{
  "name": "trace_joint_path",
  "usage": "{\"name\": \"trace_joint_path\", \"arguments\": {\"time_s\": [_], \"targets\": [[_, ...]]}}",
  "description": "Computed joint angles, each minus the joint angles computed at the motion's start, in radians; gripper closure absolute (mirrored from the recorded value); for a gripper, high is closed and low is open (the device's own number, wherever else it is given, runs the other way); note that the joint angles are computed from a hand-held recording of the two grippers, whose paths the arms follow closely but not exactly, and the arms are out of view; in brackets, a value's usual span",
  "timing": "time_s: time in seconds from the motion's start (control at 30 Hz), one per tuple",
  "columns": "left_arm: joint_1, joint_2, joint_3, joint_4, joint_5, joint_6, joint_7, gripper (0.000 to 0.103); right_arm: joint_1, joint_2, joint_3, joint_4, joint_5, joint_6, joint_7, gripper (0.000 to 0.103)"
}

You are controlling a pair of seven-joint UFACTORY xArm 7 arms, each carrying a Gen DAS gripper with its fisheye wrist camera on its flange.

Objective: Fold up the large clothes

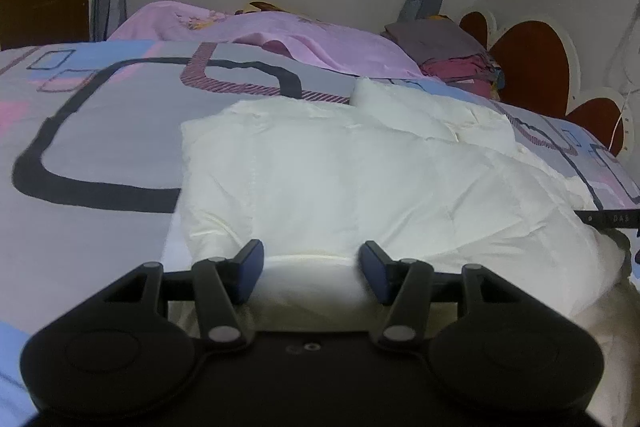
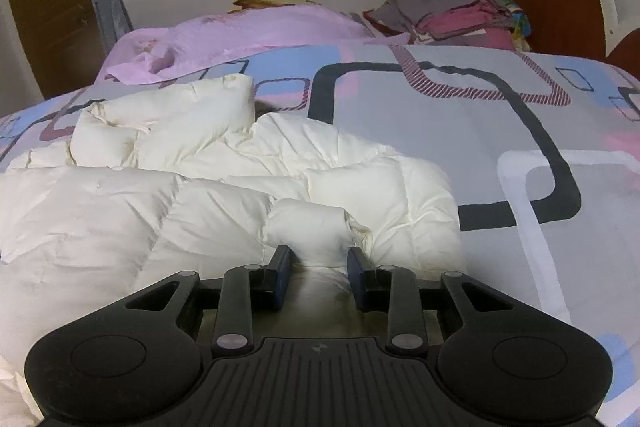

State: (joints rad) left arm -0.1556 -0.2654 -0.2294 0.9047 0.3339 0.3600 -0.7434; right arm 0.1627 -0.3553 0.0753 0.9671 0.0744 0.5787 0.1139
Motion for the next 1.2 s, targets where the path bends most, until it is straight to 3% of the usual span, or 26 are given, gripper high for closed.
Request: {"name": "trace_joint_path", "arguments": {"time_s": [0.07,0.1,0.17,0.3,0.6,0.73,0.9,1.2], "targets": [[0.030,-0.062,-0.028,-0.022,0.058,0.028,-0.054,0.018,-0.015,-0.052,0.016,-0.010,-0.030,0.001,0.031,0.071],[0.045,-0.112,-0.041,-0.056,0.082,0.019,-0.081,0.015,-0.011,-0.101,0.010,-0.039,-0.024,-0.014,0.029,0.060],[0.033,-0.188,-0.030,-0.110,0.059,0.015,-0.066,0.015,-0.010,-0.177,0.004,-0.082,-0.020,-0.007,0.032,0.038],[-0.012,-0.351,-0.018,-0.226,-0.029,0.081,-0.012,0.018,-0.020,-0.364,-0.008,-0.186,-0.023,0.072,0.040,0.038],[-0.096,-0.687,-0.044,-0.373,-0.201,0.382,0.039,0.025,-0.067,-0.733,-0.091,-0.318,0.019,0.409,0.068,0.038],[-0.113,-0.787,-0.084,-0.383,-0.243,0.496,0.004,0.025,-0.099,-0.852,-0.146,-0.343,0.030,0.541,0.039,0.039],[-0.164,-0.870,-0.134,-0.373,-0.297,0.606,-0.049,0.033,-0.153,-1.041,-0.219,-0.371,0.046,0.716,0.012,0.039],[-0.254,-1.049,-0.232,-0.383,-0.411,0.789,-0.250,0.036,-0.247,-1.237,-0.385,-0.373,0.116,0.986,0.057,0.039]]}}
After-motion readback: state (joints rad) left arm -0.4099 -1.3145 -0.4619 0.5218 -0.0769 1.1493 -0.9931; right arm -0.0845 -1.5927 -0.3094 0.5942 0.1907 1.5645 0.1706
